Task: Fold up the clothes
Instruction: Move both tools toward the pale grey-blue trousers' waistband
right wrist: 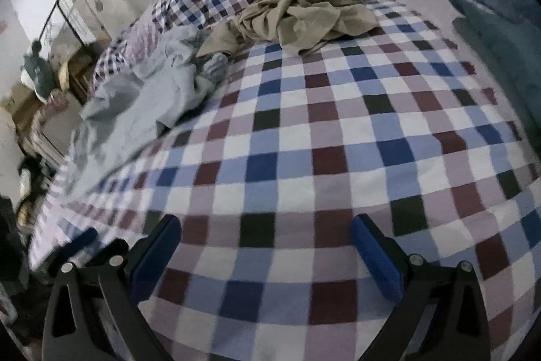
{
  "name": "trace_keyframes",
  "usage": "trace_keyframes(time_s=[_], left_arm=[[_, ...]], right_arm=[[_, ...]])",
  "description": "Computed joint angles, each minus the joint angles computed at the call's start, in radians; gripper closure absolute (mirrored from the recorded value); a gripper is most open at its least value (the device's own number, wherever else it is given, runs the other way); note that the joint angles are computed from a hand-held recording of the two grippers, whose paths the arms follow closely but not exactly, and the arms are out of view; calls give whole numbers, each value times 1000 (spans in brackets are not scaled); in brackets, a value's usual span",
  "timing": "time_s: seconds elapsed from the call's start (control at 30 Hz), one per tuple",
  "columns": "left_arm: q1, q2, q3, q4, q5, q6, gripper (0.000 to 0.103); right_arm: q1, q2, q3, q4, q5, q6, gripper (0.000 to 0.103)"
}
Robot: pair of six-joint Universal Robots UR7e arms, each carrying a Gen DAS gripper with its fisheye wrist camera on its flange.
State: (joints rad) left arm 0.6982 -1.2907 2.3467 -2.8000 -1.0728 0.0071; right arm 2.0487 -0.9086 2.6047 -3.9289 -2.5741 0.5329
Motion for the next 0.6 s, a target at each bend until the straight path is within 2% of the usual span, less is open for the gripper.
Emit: trace_keyframes(time_s=[0.13,0.23,0.33,0.4,0.43,0.6], left_arm=[[23,-7,-22,3,-1,-21,0],[47,-19,-40,-5,-15,-34,0],[68,-28,-59,-3,-23,-51,0],[80,-36,-70,3,-35,-64,0],[84,-38,-74,4,-37,-69,0],[105,-43,-94,10,-51,-76,0]], right_arm=[[-60,-20,-4,-114,110,-42,0],[-108,-46,-32,-145,191,-69,0],[-146,-75,-78,-119,259,-105,8],[-166,-88,-113,-85,283,-113,21],[-182,-91,-134,-65,297,-113,23],[-248,-92,-213,-30,361,-114,26]])
